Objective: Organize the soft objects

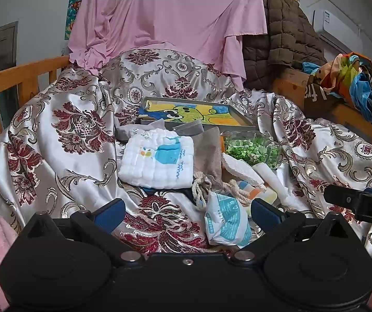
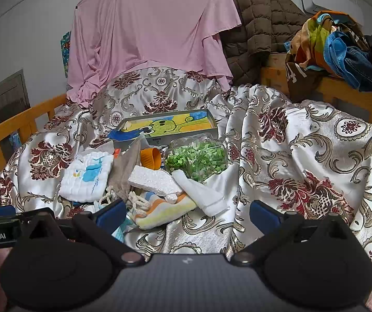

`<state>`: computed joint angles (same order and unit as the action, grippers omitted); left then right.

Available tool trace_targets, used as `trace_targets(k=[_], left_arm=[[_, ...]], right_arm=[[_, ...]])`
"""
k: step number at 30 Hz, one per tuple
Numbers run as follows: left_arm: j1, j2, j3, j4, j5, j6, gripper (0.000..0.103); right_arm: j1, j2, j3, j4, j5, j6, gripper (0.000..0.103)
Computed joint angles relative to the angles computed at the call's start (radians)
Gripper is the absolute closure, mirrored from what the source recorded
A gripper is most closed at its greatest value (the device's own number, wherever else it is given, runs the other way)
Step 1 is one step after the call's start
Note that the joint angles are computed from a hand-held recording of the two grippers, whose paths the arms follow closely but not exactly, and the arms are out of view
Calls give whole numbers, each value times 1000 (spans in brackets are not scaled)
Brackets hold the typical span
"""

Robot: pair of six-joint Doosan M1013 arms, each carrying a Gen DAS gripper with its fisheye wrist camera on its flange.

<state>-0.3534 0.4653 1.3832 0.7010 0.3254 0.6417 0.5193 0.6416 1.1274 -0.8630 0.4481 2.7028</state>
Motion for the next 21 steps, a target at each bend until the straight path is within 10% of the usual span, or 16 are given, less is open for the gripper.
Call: trace_targets(k=[7, 13, 21], left_arm=[[15, 15, -46, -228, 18, 248, 1], [38, 61, -133, -534, 52, 714, 1], [86, 170, -311, -960, 291, 1216, 1]], right_arm=[[-20, 20, -46, 210, -3, -155, 0], [-48, 63, -126, 421, 29, -403, 0], [-73, 174, -312, 650, 112, -824, 0]])
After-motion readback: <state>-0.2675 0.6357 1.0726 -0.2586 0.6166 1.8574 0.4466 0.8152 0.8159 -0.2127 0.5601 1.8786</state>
